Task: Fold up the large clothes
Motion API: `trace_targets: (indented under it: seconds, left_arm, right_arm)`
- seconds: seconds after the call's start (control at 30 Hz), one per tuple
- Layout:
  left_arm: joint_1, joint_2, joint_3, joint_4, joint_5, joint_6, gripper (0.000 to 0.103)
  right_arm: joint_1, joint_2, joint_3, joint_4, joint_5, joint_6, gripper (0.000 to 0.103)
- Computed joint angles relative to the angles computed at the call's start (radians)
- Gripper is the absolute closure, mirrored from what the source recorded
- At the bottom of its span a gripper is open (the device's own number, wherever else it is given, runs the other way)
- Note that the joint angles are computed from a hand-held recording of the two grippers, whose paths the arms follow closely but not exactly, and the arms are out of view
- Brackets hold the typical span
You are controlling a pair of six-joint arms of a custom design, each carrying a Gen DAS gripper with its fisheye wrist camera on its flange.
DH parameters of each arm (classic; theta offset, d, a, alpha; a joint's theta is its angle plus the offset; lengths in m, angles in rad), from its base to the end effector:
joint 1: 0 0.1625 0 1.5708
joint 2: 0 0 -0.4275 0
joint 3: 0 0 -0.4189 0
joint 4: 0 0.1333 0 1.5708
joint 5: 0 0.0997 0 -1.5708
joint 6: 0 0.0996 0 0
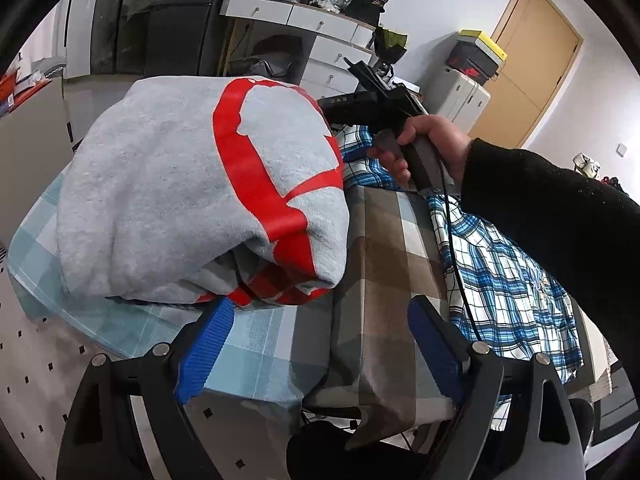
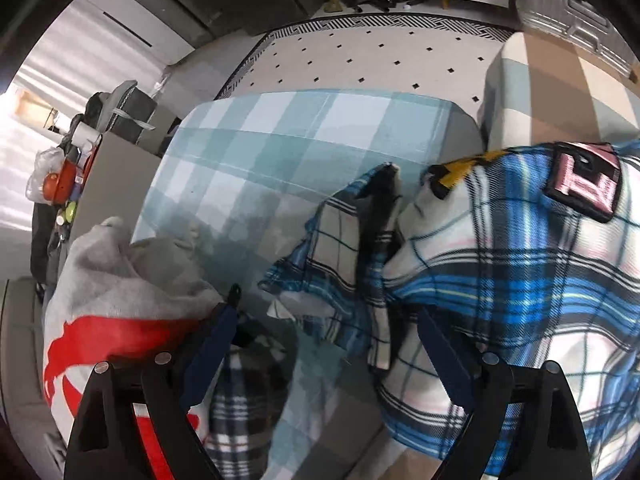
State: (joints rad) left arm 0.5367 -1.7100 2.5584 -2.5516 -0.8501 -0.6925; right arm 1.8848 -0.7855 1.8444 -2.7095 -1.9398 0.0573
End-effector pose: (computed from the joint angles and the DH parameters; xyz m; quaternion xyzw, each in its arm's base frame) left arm -0.1787 -0.3379 0.2106 0.1357 0.9241 -0.3076 0.1816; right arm 0.2823 -0.5541 0.0150 0.1185 -0.9751 0.0724 0.1729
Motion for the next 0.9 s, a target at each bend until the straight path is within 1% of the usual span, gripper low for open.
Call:
trace_targets:
  seconds: [0.07,0.17,0.2,0.3,0.37,0.4,0.43,0.47,0.5,0.57,0.6,0.63,0.7,0.73,0.8,0.87,0.9]
  left_arm:
    - [0.005,0.006,0.000,-0.008,-0.009,0.005,0.017]
    - [0.014,0.015,0.002,-0.028,-0.018,0.011,0.017]
    - [0.018,0.019,0.002,-0.034,-0.022,0.012,0.017]
    - [0.024,0.027,0.001,-0.047,-0.037,0.014,0.017]
    - [0.026,0.032,-0.001,-0.046,-0.040,0.014,0.017]
    - [0.026,0.033,0.000,-0.045,-0.041,0.013,0.017]
    - [0.025,0.035,0.000,-0.047,-0.043,0.011,0.017]
    - [0.025,0.037,0.000,-0.048,-0.043,0.009,0.017]
    - [0.025,0.037,0.001,-0.048,-0.044,0.007,0.017]
    - [0.027,0.038,-0.001,-0.048,-0.047,0.010,0.017]
    - [0.026,0.039,-0.002,-0.045,-0.047,0.007,0.017]
    - [0.027,0.038,-0.002,-0.044,-0.050,0.009,0.017]
    - [0.027,0.040,-0.004,-0.040,-0.053,0.008,0.017]
    - [0.027,0.040,-0.005,-0.040,-0.053,0.009,0.017]
    - [0.024,0.041,-0.005,-0.040,-0.050,0.008,0.017]
    - [0.026,0.041,-0.005,-0.039,-0.052,0.006,0.017]
    - [0.029,0.042,-0.006,-0.040,-0.055,0.007,0.017]
  right_arm:
    - [-0.005,0.007,-0.011,0.021,0.011,0.001,0.010]
    - [-0.008,0.015,-0.018,0.016,0.015,-0.001,0.011]
    - [-0.011,0.015,-0.017,0.016,0.019,0.007,0.011]
    - [-0.030,0.016,-0.032,0.074,0.071,0.064,0.012]
    - [-0.033,0.019,-0.033,0.069,0.082,0.061,0.014]
    - [-0.039,0.019,-0.031,0.067,0.091,0.079,0.016]
    - [-0.052,0.017,-0.028,0.066,0.126,0.100,0.024]
    - [-0.058,0.015,-0.022,0.061,0.139,0.116,0.033]
    - [-0.065,0.014,-0.015,0.047,0.145,0.138,0.038]
    - [-0.051,0.023,-0.014,0.026,0.068,0.166,0.059]
    - [-0.045,0.027,-0.017,0.024,0.043,0.168,0.062]
    - [-0.041,0.030,-0.016,0.011,0.035,0.162,0.063]
    - [-0.040,0.033,-0.017,0.008,0.044,0.144,0.063]
    - [-0.038,0.035,-0.018,0.006,0.041,0.139,0.064]
    - [-0.024,0.049,-0.030,0.027,0.008,0.125,0.076]
    - [-0.010,0.066,-0.038,0.048,-0.041,0.122,0.091]
    - [-0.005,0.072,-0.038,0.048,-0.059,0.121,0.093]
